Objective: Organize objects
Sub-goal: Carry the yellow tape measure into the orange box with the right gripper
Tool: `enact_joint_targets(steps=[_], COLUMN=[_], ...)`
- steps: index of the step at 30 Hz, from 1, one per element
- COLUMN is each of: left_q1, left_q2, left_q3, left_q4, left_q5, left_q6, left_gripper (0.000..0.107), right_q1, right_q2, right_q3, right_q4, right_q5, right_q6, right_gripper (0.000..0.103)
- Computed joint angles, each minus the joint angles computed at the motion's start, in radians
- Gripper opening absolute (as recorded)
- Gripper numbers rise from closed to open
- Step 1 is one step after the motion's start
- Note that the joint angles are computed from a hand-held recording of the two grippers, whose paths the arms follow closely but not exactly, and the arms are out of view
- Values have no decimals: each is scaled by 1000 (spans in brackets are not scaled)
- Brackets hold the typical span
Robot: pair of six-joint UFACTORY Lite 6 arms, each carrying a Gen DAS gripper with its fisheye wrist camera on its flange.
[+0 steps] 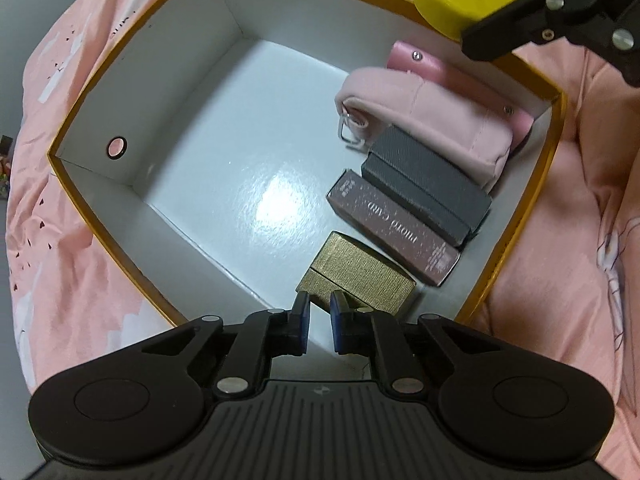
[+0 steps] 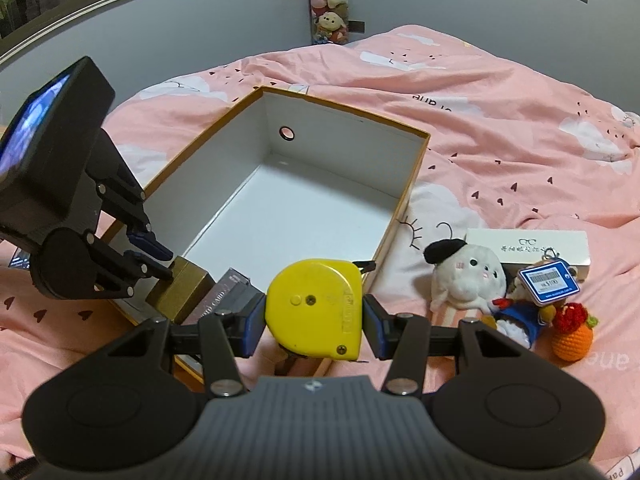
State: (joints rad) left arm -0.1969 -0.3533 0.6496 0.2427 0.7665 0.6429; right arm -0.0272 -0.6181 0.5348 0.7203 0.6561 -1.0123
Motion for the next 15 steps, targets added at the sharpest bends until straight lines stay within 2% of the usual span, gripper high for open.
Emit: enact_joint_targets(steps=[6, 9, 15], left_q1=[-60, -63, -47], left_q2=[-11, -10, -7], left_q3=[-21, -34, -74], left_q4=[146, 194, 276], left_q5=[16, 5, -53], left_q6=[-96, -134, -210], left_gripper=[13, 12, 5], right_q1=[2, 4, 135], right_q2=[41, 107, 259], right_q3=[22, 56, 122], right_q4=[43, 101, 154], right_q5=[17, 61, 29], right_q6=[-57, -145, -237], right_gripper=[53, 53, 53])
